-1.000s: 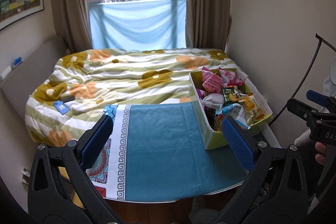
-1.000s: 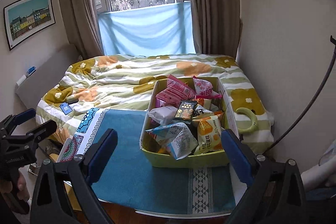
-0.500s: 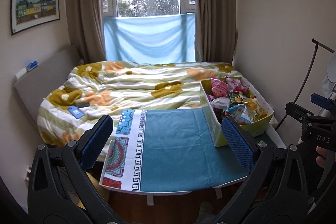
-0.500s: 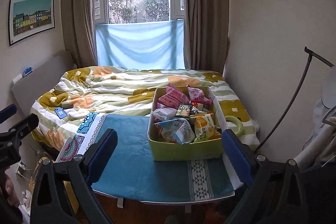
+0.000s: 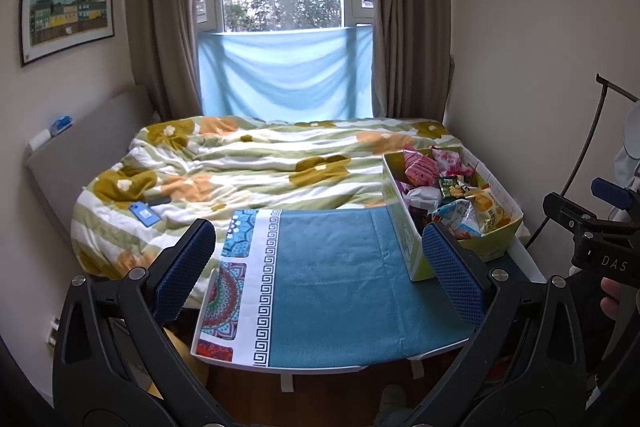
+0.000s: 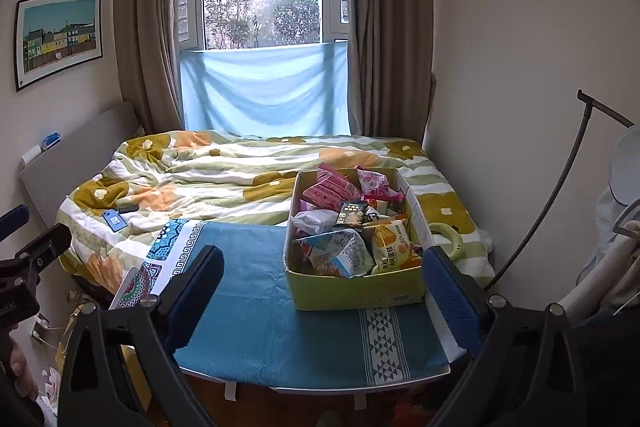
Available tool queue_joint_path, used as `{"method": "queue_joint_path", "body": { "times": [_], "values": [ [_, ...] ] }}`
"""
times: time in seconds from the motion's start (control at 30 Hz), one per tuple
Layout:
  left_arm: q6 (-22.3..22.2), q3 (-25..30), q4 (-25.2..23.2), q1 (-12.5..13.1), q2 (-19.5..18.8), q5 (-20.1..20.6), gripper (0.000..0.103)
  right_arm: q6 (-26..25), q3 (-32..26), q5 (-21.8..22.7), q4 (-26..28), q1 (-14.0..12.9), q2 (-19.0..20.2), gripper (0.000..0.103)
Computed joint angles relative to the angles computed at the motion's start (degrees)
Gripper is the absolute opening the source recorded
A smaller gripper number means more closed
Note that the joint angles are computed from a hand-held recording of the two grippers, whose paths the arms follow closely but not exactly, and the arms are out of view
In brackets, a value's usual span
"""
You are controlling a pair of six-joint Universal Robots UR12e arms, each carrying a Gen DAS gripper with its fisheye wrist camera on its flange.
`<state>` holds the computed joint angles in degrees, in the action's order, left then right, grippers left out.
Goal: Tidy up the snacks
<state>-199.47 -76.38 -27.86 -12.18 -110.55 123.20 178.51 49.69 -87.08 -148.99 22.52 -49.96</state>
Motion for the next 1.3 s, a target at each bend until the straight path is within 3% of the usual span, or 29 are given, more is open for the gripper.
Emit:
{"method": "queue_joint_path", "body": {
  "times": [1.0,1.3],
  "values": [
    [0.5,1.6,-0.5,0.5,-1.2,-1.0,0.103,0.5,-2.9,-0.3,2.1,0.2,1.6,0.099],
    [0.0,2.6,-1.8,0.1,-1.9,0.6,0.103,0.5,-2.8,0.0,2.1,0.0,1.7,0.099]
  ]
}}
